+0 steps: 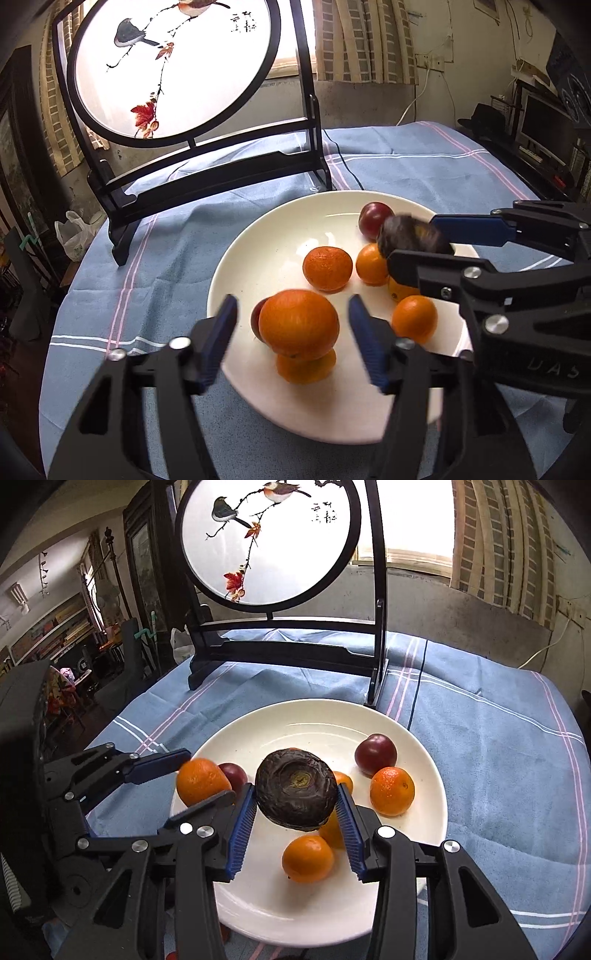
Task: Organize fruits
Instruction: 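Lower the brown fruit and mandarin onto the plate and open both tools, then grasp a red tomato with the right tool while the left tool grasps another tomato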
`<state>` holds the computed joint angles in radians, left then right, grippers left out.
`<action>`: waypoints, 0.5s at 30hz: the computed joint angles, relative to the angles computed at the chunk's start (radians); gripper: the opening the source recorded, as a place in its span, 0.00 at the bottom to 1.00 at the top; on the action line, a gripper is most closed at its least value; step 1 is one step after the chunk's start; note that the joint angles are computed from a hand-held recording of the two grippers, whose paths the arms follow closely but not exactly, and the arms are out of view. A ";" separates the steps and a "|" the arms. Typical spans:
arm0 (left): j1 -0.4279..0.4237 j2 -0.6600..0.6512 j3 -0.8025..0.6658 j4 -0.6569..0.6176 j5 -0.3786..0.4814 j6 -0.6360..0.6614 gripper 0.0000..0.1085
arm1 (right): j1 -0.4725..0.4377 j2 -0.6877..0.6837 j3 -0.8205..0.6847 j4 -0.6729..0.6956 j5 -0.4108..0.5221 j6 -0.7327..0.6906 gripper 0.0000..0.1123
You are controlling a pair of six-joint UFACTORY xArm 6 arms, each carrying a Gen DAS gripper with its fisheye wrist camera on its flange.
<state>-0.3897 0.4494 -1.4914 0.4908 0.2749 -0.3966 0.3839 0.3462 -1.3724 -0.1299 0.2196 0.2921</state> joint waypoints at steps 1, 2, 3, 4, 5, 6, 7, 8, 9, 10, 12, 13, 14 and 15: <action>0.007 -0.005 0.006 0.034 -0.016 -0.045 0.77 | -0.004 -0.001 0.003 -0.018 -0.017 0.024 0.53; 0.010 -0.012 0.013 0.031 -0.028 -0.049 0.77 | -0.005 -0.005 0.011 0.005 -0.031 0.010 0.53; 0.012 -0.019 0.021 -0.001 -0.031 -0.019 0.77 | -0.005 -0.013 0.022 0.024 -0.038 -0.001 0.53; 0.014 -0.028 0.030 0.002 -0.034 -0.021 0.77 | -0.005 -0.025 0.036 0.021 -0.043 0.001 0.53; 0.019 -0.040 0.044 0.024 -0.043 -0.038 0.77 | -0.004 -0.036 0.049 0.022 -0.045 -0.007 0.53; 0.024 -0.054 0.061 0.030 -0.053 -0.044 0.77 | -0.002 -0.053 0.070 0.014 -0.048 -0.008 0.53; 0.028 -0.070 0.082 0.020 -0.063 -0.038 0.77 | 0.000 -0.073 0.095 -0.008 -0.052 0.002 0.53; 0.032 -0.091 0.107 0.000 -0.073 -0.025 0.77 | 0.004 -0.099 0.127 -0.028 -0.053 0.011 0.53; 0.038 -0.118 0.141 -0.028 -0.088 -0.004 0.77 | 0.010 -0.127 0.161 -0.030 -0.057 0.004 0.53; 0.042 -0.144 0.176 -0.051 -0.105 0.016 0.77 | 0.019 -0.158 0.202 -0.024 -0.066 -0.009 0.53; 0.053 -0.207 0.250 -0.069 -0.129 0.041 0.77 | 0.041 -0.234 0.300 -0.008 -0.088 -0.047 0.53; 0.058 -0.246 0.299 -0.094 -0.148 0.072 0.77 | 0.053 -0.271 0.347 0.000 -0.094 -0.064 0.54; 0.063 -0.283 0.346 -0.123 -0.164 0.109 0.77 | 0.069 -0.312 0.400 0.019 -0.097 -0.096 0.55; 0.072 -0.325 0.399 -0.121 -0.183 0.118 0.77 | 0.079 -0.345 0.444 -0.004 -0.099 -0.085 0.55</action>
